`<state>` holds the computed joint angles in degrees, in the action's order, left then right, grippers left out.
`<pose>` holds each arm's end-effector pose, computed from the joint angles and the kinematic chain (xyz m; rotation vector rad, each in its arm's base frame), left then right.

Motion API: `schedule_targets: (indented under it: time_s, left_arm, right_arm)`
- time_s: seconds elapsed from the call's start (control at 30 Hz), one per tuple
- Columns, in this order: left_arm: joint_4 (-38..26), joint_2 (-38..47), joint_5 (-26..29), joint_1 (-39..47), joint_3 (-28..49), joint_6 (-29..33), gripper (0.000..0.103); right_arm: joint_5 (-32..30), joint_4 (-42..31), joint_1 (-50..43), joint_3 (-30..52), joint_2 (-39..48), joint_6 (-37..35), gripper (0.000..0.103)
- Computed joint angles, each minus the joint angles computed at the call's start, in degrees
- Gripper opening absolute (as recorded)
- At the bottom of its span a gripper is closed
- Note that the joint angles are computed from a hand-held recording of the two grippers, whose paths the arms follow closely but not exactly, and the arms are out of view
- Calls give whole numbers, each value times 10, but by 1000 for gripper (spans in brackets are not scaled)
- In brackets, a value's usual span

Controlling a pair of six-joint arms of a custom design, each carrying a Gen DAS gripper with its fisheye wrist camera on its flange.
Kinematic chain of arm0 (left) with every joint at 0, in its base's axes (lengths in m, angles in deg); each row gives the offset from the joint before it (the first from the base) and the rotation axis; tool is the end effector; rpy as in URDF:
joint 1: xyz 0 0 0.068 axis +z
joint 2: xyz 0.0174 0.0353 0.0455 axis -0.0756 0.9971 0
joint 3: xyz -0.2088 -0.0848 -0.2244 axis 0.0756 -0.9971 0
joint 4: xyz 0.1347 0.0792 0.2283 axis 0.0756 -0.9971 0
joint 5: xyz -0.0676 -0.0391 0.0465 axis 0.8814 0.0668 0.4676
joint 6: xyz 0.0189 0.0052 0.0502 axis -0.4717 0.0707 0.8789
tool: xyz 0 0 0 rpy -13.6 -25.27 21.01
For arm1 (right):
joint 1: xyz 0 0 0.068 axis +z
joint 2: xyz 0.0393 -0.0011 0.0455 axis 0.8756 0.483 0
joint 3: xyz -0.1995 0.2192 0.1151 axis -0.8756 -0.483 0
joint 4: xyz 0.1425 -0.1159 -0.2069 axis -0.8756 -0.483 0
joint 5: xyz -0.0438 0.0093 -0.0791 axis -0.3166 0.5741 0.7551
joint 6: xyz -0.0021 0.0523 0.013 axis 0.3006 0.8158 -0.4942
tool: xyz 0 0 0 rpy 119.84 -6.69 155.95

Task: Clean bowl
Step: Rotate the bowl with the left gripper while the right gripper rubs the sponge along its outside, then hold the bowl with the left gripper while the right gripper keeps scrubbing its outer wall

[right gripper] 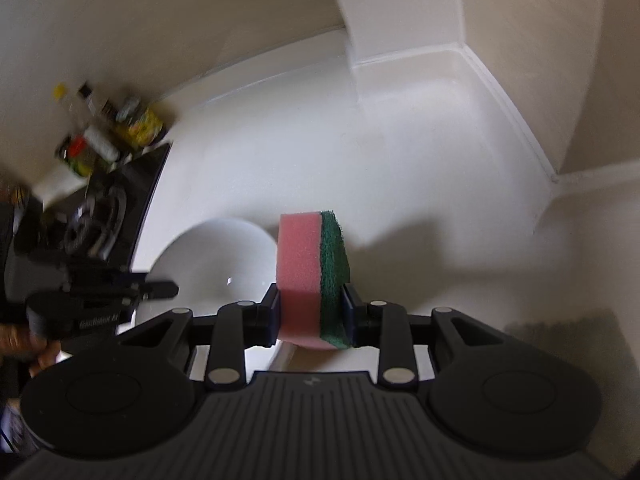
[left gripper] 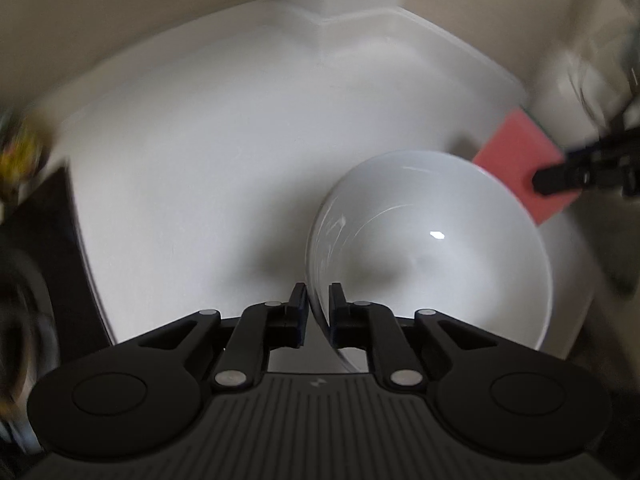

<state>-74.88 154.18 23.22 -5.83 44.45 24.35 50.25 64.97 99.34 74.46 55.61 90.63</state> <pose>0.3253 -0.0190 0.1006 1.0067 2.4595 -0.2001 0.1939 0.1455 0.1860 0.0600 2.5488 0.3323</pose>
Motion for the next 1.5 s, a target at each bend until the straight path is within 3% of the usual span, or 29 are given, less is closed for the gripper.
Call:
schedule_targets:
  time_s: [0.1,0.17,0.27,0.37,0.47,0.6,0.7,0.87,0.93,1.07,1.13,1.2,1.4,1.5]
  left_arm:
    - [10,20,0,-19,21,95,13]
    - [7,33,12,-24,38,122,13]
    - [-25,43,14,-21,65,35,12]
    - [-19,20,7,-3,38,-68,12]
    - [-2,4,13,12,4,-107,12]
    - [-5,8,33,28,5,-104,12]
    - [-8,4,33,31,5,-51,7]
    - [-17,23,29,11,33,114,10]
    - [-45,37,43,11,59,124,10]
    - [-77,39,74,30,79,20,10]
    - [-62,19,63,38,55,-25,20]
    - [-45,-7,55,49,21,-62,19]
    - [-2,-54,36,58,-54,-60,19]
    - [7,-49,29,53,-53,-52,12]
  right_arm:
    - [20,-21,12,22,14,-47,26]
    - [46,-23,20,32,23,-65,26]
    - [63,-27,24,42,33,-62,26]
    - [53,-14,20,30,28,-45,26]
    - [31,7,12,9,13,-18,26]
    - [11,15,5,1,6,1,26]
    - [22,-5,21,19,19,-14,26]
    - [38,-32,29,43,35,-49,26]
    - [40,-30,21,45,34,-51,26]
    - [40,-13,11,39,32,-47,26]
    - [36,-6,8,33,31,-43,26]
    - [30,2,6,24,26,-34,26]
    - [31,18,19,7,18,-10,27]
    - [40,12,32,10,19,-17,27]
